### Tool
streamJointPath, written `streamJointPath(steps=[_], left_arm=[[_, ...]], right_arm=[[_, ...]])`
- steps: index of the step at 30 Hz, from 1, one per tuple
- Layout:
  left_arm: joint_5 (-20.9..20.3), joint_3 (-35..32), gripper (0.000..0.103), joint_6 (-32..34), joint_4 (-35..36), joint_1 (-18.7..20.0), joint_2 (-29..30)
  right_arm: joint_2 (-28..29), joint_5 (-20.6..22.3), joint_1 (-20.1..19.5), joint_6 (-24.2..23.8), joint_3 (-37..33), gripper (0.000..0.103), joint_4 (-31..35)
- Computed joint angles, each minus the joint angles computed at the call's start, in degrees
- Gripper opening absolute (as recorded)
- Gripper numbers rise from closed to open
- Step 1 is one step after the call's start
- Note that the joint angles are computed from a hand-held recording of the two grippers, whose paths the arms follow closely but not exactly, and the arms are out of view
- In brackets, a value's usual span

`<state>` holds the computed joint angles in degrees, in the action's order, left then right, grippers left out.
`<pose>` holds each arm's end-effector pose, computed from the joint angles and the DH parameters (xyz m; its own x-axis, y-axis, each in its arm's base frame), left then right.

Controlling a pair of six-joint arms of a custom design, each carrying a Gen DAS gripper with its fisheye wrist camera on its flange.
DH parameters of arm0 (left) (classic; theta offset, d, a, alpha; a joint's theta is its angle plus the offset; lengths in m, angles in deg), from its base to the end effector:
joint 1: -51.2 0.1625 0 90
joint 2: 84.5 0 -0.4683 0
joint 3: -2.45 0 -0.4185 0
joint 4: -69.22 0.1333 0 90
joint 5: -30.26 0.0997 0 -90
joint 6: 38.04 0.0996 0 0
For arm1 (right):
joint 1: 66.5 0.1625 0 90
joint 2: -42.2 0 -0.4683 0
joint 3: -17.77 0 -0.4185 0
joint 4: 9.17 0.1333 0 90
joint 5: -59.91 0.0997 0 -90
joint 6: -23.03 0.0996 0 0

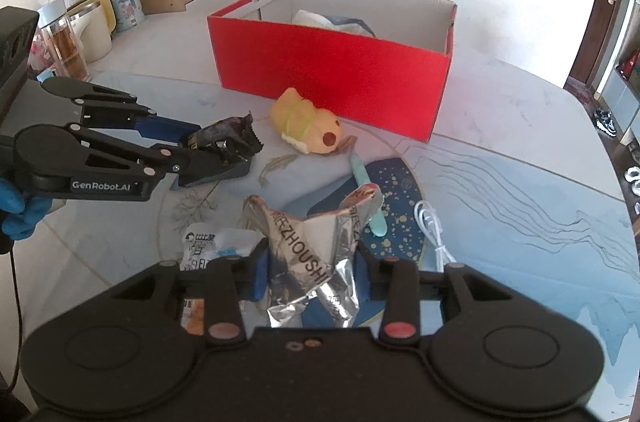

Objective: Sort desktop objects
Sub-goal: 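Lift the black snack with the left gripper while the right gripper carries the foil bag toward the box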

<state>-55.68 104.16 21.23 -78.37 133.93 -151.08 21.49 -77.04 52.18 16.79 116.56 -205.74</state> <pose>0.0559 -0.6710 0.2977 -0.4068 0.8388 -0.3618 0.9132 0.3830 -0.1390 0.3624 -0.5364 -0.0936 -0.7158 -0.1055 0.6903 -0.5026 0.7641 -0.4044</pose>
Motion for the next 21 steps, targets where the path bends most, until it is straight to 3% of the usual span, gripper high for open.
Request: streamJointPath(steps=[9,21], left_arm=[[1.26,1.19,0.034,-0.86,-0.85,-1.53,-1.58],[0.75,-0.21,0.034,-2.61,0.37,-3.28,-3.19]], right_arm=[[-0.21,-1.7,1.17,0.05,-0.44,0.041,-0.44],[-0.6,-2.58,2.68,-3.42,-2.28,0.041,-2.56]])
